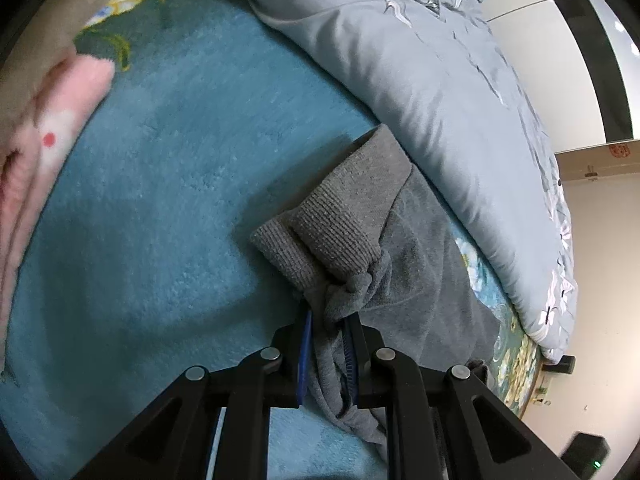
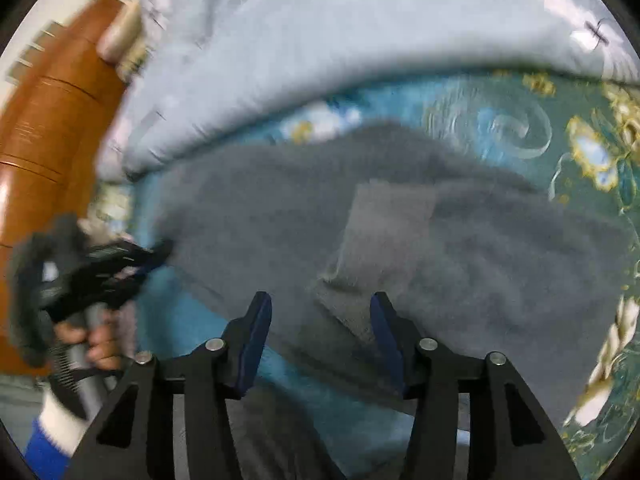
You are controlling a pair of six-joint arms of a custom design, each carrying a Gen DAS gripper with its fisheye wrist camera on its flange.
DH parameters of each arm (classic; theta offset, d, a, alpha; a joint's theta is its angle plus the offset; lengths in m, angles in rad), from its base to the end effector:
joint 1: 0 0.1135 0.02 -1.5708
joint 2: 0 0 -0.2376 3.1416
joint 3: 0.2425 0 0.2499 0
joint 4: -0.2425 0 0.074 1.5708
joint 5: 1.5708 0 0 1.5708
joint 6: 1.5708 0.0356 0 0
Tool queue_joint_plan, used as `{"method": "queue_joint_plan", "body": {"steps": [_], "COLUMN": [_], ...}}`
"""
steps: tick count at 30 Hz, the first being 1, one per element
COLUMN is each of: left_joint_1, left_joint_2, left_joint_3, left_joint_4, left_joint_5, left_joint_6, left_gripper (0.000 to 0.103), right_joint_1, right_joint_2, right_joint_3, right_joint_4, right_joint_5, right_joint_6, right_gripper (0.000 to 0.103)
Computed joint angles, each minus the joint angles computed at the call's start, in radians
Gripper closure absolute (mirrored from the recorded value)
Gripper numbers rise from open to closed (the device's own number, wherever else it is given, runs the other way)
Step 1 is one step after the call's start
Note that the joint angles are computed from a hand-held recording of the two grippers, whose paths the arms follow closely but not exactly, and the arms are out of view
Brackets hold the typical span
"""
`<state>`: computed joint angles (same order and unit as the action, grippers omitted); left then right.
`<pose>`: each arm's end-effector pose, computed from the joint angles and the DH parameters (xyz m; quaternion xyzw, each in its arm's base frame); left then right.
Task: Fold clothes
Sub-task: 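Open both grippers and release the folded grey garment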
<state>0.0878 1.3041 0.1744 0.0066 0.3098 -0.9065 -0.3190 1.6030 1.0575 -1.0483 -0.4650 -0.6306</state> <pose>0.1623 0.0034 0.0517 -0.4293 0.8631 -0.2253 0.1413 0.2554 -0.0676 0.1706 -0.1484 0.9617 0.2100 0.0954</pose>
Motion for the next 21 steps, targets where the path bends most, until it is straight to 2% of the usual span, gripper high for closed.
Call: {"method": "queue_joint_plan", "body": {"steps": [2, 5, 7, 8, 10, 11, 12, 13, 14, 15, 16, 18, 20, 21], "left_joint_1": [-0.039, -0.242, -0.451, -0.516, -0.547, -0.615, -0.678, -0.788, -0.849, -0.889, -0.918, -0.996, -0.989, -0.998], "left_joint_2": [-0.048, -0.288, -0.331, -0.277, -0.060, 0.002, 0.028, 0.039, 0.100, 0.200, 0.295, 0.481, 0.642, 0.714], "left_joint_3": [0.004, 0.020, 0.136, 0.239, 0.490, 0.616, 0.696, 0.764, 0.872, 0.998, 1.124, 1.364, 1.513, 1.581], "left_joint_4": [-0.044, -0.228, -0.360, -0.437, -0.303, -0.375, -0.391, -0.437, -0.442, -0.395, -0.428, -0.506, -0.584, -0.618], "left_joint_5": [-0.046, -0.242, -0.419, -0.471, -0.495, -0.531, -0.561, -0.603, -0.621, -0.587, -0.569, -0.518, -0.473, -0.425], "left_joint_6": [-0.005, -0.090, -0.148, -0.144, 0.030, 0.056, 0.108, 0.095, 0.133, 0.231, 0.263, 0.314, 0.352, 0.315], "left_gripper": [0.092, 0.095, 0.095, 0.095, 0.095, 0.096, 0.096, 0.099, 0.100, 0.100, 0.100, 0.100, 0.100, 0.100], "right_joint_1": [-0.101, -0.277, -0.406, -0.454, -0.534, -0.567, -0.598, -0.627, -0.656, -0.683, -0.714, -0.754, -0.777, -0.786], "right_joint_2": [-0.016, 0.021, 0.072, 0.097, 0.165, 0.197, 0.230, 0.263, 0.298, 0.333, 0.367, 0.421, 0.459, 0.474], "right_joint_3": [0.059, 0.167, 0.254, 0.284, 0.341, 0.369, 0.399, 0.436, 0.475, 0.517, 0.535, 0.552, 0.558, 0.560], "right_joint_4": [-0.075, -0.158, -0.195, -0.203, -0.212, -0.214, -0.217, -0.234, -0.251, -0.268, -0.276, -0.274, -0.267, -0.263], "right_joint_5": [-0.060, -0.107, -0.127, -0.129, -0.130, -0.128, -0.126, -0.126, -0.126, -0.126, -0.127, -0.117, -0.101, -0.092], "right_joint_6": [-0.075, -0.152, -0.194, -0.208, -0.230, -0.234, -0.236, -0.236, -0.234, -0.231, -0.232, -0.222, -0.216, -0.215], "right_gripper": [0.050, 0.048, 0.048, 0.048, 0.048, 0.048, 0.048, 0.048, 0.048, 0.048, 0.048, 0.048, 0.048, 0.047]}}
